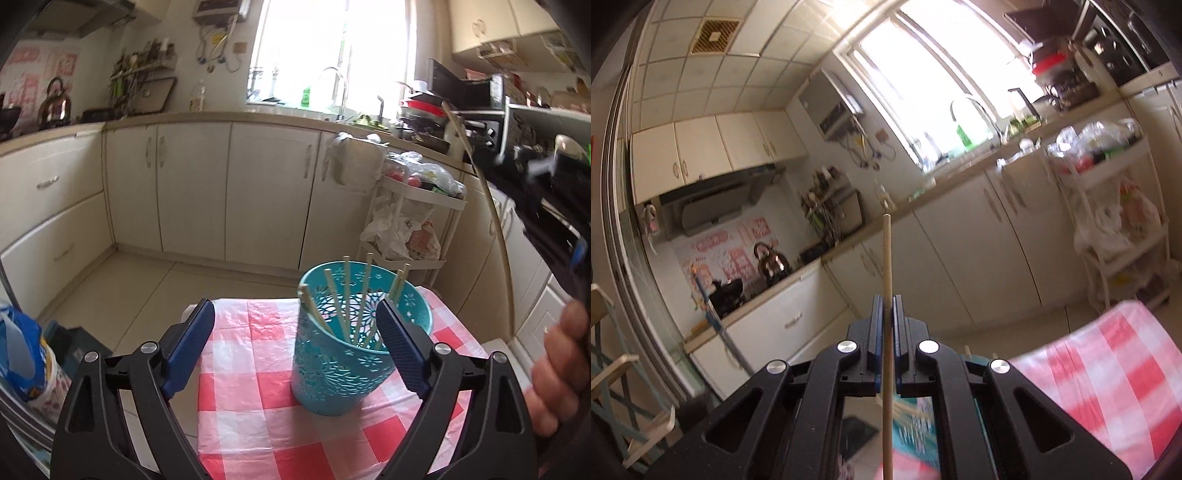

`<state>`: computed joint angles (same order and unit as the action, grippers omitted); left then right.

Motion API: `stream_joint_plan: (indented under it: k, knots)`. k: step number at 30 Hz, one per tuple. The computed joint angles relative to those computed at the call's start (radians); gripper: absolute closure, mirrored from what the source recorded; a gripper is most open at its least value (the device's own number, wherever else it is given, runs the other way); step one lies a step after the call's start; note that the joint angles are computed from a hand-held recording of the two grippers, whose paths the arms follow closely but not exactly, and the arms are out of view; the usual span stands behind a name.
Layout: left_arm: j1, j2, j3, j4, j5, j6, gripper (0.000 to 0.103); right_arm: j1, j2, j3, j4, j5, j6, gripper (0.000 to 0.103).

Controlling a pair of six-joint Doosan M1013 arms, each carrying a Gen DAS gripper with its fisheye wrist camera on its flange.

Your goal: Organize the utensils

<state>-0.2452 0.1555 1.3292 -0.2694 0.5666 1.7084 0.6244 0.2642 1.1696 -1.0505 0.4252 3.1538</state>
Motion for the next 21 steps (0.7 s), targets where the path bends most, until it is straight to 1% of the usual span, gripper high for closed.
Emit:
stream_joint_plan:
  k: [4, 8, 11, 13, 15, 21]
  knots:
    - [0.012, 0.007, -0.007, 0.020, 0.000, -0.049, 0.016, -0.007, 0.049, -0.069, -0.055, 0.042, 0.015, 0.097]
    - [0.022, 0.015, -0.016, 0.030, 0.016, -0.080, 0.015, -0.007, 0.082, -0.109, -0.071, 0.084, -0.016, 0.097]
    - [0.028, 0.019, -0.020, 0.038, 0.026, -0.106, 0.014, -0.006, 0.107, -0.136, -0.048, 0.119, -0.085, 0.097]
    - [0.029, 0.021, -0.023, 0.048, 0.029, -0.121, 0.013, -0.009, 0.121, -0.148, -0.007, 0.134, -0.137, 0.097]
    - [0.029, 0.022, -0.023, 0.052, 0.029, -0.127, 0.012, -0.011, 0.127, -0.146, 0.023, 0.146, -0.155, 0.097]
    - [0.026, 0.020, -0.020, 0.057, 0.029, -0.123, 0.011, -0.002, 0.135, -0.138, 0.048, 0.186, -0.190, 0.097]
